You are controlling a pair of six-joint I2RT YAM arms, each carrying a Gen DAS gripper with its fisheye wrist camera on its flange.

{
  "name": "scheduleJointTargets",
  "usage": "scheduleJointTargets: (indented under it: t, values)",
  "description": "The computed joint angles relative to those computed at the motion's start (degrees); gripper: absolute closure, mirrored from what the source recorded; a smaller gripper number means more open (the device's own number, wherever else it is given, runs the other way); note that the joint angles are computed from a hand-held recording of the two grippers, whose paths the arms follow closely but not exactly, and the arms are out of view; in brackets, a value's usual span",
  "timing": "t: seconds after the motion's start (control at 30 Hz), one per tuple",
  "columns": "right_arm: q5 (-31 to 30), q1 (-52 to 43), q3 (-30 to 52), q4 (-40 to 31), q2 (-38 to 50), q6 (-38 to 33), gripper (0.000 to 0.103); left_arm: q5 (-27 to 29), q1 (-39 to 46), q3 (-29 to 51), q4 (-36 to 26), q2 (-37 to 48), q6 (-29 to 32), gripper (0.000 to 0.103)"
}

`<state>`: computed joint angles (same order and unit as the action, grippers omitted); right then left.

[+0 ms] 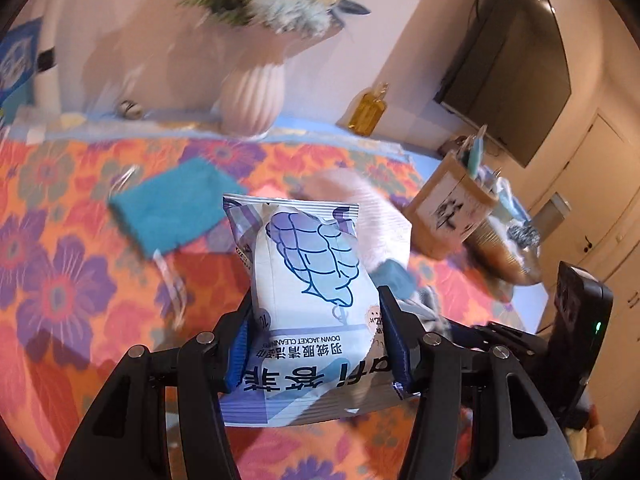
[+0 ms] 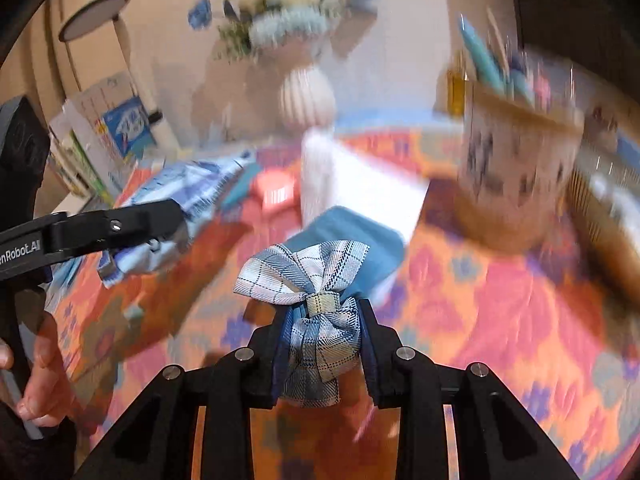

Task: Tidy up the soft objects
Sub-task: 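Grasp the white Dafi printed bag with the left tool while the right tool grasps the blue plaid bow, then carry the Dafi bag and plaid bow to the glass bowl and open both tools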

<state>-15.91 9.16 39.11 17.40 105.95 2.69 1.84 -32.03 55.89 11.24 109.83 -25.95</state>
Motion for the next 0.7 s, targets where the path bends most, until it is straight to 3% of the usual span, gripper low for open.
scheduleJointTargets:
  t: [0.1, 0.2, 0.23, 0.37, 0.47, 0.63, 0.67, 0.7]
  values:
    - [-5.7, -3.53, -1.75, -1.04, 1.18, 0.49, 0.072, -3.48, -0.63, -2.73, 3.28, 1.05, 0.56, 0.05]
    - [-10.54, -7.39, -4.53, -1.2, -0.56, -0.33, 0.069, -2.88, -0.17, -5.73, 8.47, 2.41, 0.63, 0.05]
    - [-10.41, -7.77, -5.6, -1.96, -2.07, -0.5, 0.064, -2.06, 0.12, -6.38, 10.39, 3.18, 0.34, 0.05]
    - [-8.17, -7.73, -6.91, -3.01, -5.55, 0.32, 0.013, -1.77, 0.25, -8.11, 13.69, 3.12, 0.24, 0.05]
    - [-7.92, -5.99, -6.45, -2.72, -5.71, 0.83, 0.01, -1.39, -0.18, -9.9, 16.25, 2.44, 1.52, 0.05]
    - [1.72, -0.07, -6.86, 1.01, -2.36, -0.55, 0.011, -2.33, -0.83, -10.34, 16.93, 2.15, 2.15, 0.05]
    - [4.98, 1.49, -8.27, 3.16, -2.67, -1.41, 0.012, -2.38, -0.86, -9.81, 16.08, 2.35, 2.16, 0.05]
    - [8.15, 2.94, -9.44, 4.76, -2.97, -2.34, 0.022, -2.25, -0.84, -9.46, 15.47, 2.51, 2.24, 0.05]
